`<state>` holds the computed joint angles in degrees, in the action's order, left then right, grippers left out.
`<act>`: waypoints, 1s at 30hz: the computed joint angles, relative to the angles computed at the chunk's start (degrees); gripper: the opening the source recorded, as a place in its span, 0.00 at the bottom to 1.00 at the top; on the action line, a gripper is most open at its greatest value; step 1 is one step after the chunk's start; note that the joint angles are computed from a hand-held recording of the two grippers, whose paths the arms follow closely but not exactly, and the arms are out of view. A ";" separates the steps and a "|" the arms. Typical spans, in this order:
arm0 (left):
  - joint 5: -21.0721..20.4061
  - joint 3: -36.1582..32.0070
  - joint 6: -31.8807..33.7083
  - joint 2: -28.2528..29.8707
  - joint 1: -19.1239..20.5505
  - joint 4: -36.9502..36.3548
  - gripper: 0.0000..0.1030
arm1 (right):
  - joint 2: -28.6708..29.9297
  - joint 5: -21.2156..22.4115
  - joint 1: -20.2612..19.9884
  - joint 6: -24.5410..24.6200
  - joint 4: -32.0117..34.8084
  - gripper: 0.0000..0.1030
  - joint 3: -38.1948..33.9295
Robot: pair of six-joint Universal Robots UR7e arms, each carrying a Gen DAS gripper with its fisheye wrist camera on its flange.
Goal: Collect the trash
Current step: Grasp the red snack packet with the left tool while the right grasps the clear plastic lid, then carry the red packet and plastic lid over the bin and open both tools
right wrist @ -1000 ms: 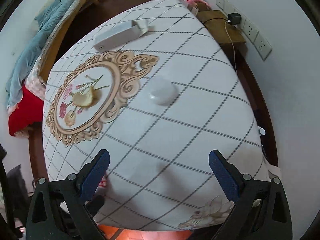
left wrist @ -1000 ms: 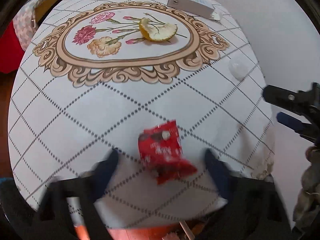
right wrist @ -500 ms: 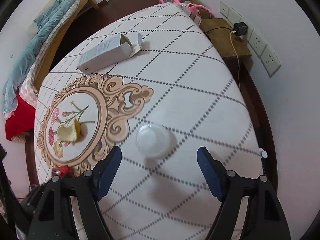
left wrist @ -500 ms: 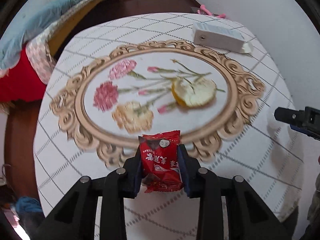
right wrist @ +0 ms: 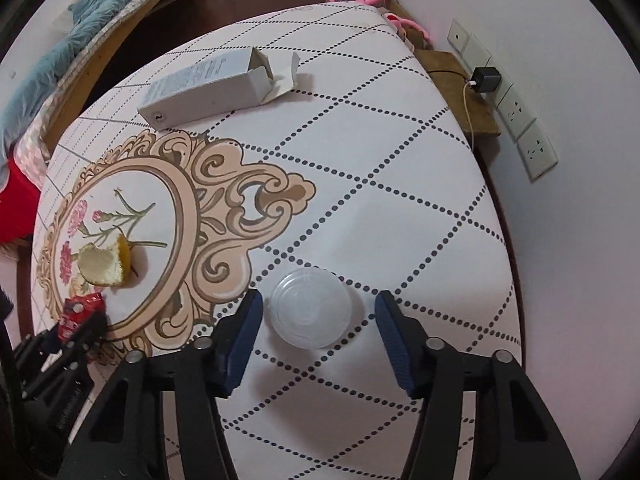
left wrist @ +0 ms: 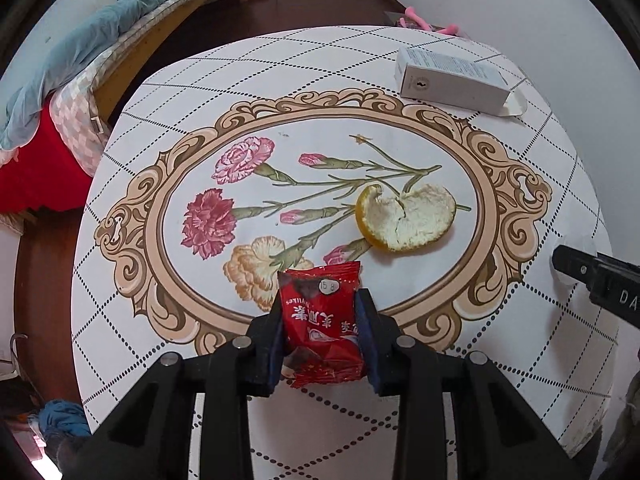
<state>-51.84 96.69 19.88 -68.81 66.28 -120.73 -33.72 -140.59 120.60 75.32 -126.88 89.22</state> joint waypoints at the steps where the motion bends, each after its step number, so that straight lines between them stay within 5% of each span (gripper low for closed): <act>1: -0.05 -0.04 -0.17 0.00 -0.01 0.13 0.28 | 0.18 -0.20 0.06 0.24 0.67 0.52 -0.33; 5: -0.20 -0.05 -0.49 -0.09 0.01 0.40 0.28 | 0.28 -1.17 0.55 1.09 2.90 0.42 -0.56; 10: -0.23 -0.35 -0.70 0.07 0.02 0.77 0.28 | -0.14 -1.44 0.78 0.90 2.98 0.42 0.05; 18: 0.15 -0.66 -0.67 0.41 -0.02 0.89 0.28 | -0.61 -3.84 1.00 -1.52 -5.10 0.43 3.18; 25: -0.09 -1.04 -0.82 0.32 -0.06 1.42 0.28 | -0.63 -4.25 1.28 -8.74 -20.20 0.42 7.55; 30: -1.70 -1.89 -0.34 -1.06 -0.66 1.47 0.28 | 0.01 -5.95 2.95 -10.45 -19.91 0.42 6.13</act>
<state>-53.55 94.81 19.54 -69.87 65.62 -119.26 -33.71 -146.54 123.55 64.87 -146.80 95.34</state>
